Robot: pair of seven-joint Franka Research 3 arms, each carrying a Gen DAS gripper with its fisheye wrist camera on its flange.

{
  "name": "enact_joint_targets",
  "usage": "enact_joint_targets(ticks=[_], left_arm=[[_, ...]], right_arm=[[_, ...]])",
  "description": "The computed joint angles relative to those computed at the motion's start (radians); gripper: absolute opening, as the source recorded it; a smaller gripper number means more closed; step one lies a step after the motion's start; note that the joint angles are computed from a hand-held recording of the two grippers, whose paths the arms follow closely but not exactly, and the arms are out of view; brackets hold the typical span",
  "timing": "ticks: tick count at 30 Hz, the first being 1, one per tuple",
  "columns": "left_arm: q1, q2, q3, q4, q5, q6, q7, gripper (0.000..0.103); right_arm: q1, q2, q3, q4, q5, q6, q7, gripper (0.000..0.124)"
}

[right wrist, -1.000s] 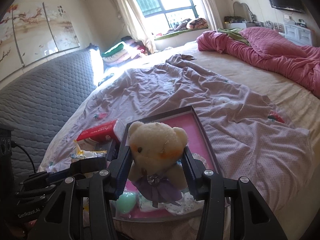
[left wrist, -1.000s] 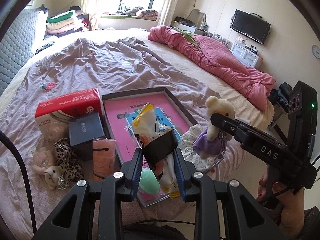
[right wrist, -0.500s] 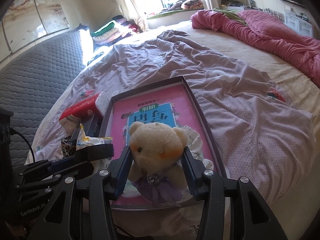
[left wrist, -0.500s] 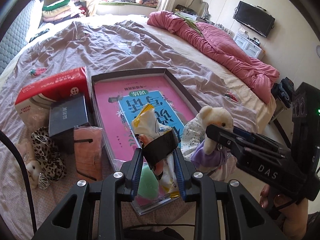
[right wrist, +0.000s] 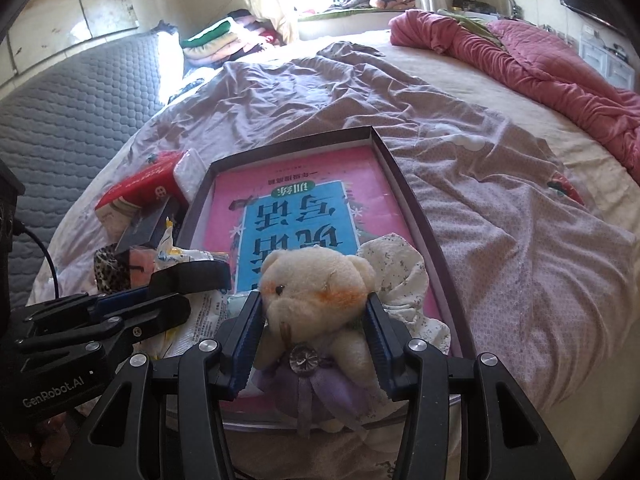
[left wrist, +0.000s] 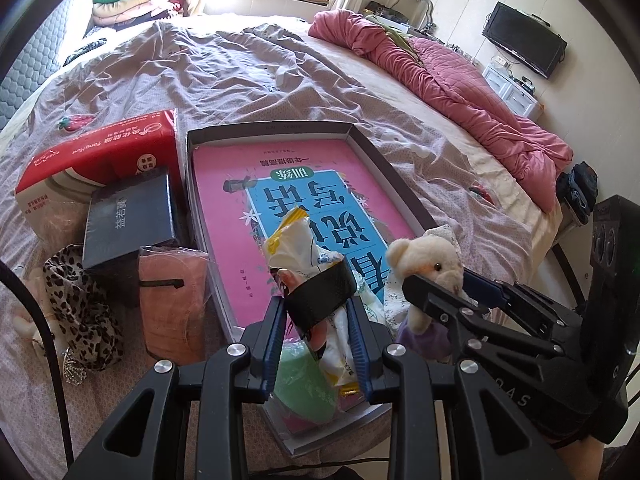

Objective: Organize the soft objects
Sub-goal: 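Carry the snack packet with the left gripper while the right gripper carries the teddy bear over the tray, then open the right gripper releasing the teddy bear onto the tray while the left gripper releases the packet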

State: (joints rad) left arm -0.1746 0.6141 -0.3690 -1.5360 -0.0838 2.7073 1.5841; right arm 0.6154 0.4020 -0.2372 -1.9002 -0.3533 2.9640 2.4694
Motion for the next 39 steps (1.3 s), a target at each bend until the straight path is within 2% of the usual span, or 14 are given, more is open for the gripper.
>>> enact_joint_targets(ticks=[14,39], left_arm=[[-0.018,0.026,0.014,0.037,0.025,-0.014,-0.018,0.031],[-0.031,0.039,0.026,0.059,0.060,-0.026,-0.033,0.031]], right_arm=[[0.002,0.050,-0.010,0.031,0.067,0.038,-0.049,0.051],[0.139,0.088,-0.158,0.032,0.114,0.100,-0.092,0.054]])
